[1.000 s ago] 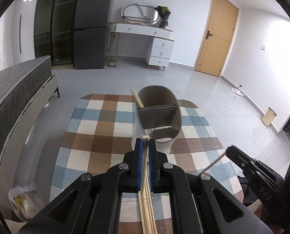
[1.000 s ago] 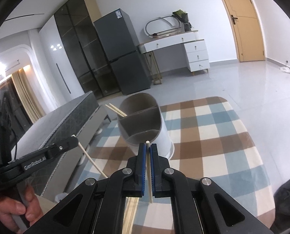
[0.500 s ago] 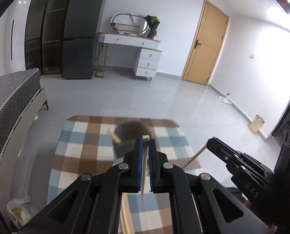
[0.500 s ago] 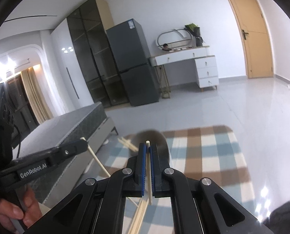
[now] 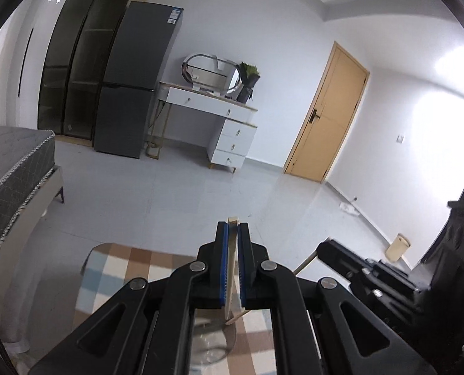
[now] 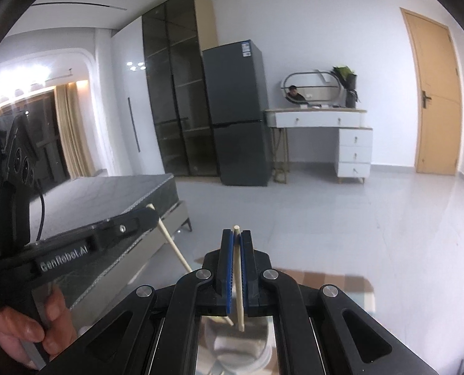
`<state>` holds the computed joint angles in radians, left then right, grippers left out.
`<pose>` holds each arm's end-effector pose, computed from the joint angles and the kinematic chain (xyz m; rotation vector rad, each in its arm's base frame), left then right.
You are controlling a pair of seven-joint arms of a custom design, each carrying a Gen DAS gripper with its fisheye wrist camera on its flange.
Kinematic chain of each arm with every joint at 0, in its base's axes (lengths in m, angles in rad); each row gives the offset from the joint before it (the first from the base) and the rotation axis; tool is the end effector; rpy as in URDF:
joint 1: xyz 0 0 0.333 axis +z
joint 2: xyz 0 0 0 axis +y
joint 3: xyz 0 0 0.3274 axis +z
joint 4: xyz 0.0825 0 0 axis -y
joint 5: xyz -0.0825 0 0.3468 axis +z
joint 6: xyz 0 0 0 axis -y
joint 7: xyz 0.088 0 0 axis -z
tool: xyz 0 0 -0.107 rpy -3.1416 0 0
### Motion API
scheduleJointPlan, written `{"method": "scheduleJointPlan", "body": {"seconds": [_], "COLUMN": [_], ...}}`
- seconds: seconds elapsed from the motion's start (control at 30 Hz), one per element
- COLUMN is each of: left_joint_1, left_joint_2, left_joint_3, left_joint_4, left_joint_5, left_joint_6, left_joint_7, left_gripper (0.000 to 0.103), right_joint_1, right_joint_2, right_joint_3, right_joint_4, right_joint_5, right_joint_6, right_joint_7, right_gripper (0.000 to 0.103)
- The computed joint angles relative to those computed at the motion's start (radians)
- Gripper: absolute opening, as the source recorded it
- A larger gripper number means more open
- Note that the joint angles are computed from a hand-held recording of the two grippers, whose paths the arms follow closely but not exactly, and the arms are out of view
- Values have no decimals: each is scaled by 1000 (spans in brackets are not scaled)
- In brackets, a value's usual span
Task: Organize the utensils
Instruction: 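Carry the chopsticks in both grippers up over the holder opening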
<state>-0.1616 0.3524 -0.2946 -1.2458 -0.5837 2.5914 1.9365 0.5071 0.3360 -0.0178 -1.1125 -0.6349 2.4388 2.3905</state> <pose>0.6284 -0.2422 0.7034 -1.3682 2.0855 -1.5756 0.5796 0.3108 0.7544 -1.4591 1.5427 -0.8799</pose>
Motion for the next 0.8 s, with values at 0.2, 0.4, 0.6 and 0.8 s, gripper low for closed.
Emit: {"method": "scheduleJointPlan", "body": {"seconds": [0.2, 0.4, 0.6, 0.8], "left_joint_1": [5, 25, 18, 13], "left_joint_2": [92, 123, 114, 146], "left_joint_3": [2, -12, 9, 40], "left_joint_4": [60, 54, 33, 120], "left_joint_5": [12, 2, -19, 92], "left_joint_6": [-18, -58, -87, -185], "left_joint_7": [-35, -44, -43, -172], "left_gripper": [1, 1, 1, 2], "right_joint_1": [-31, -32, -34, -51], "right_joint_2": [133, 258, 296, 355], "right_joint_3": [3, -9, -7, 20], "right_joint_4": [139, 285, 306, 371], "right_joint_5": [111, 188, 253, 378], "right_joint_6": [-28, -99, -117, -196], "right_joint_7": [-137, -276, -376, -463], "right_gripper": [3, 3, 3, 5]}}
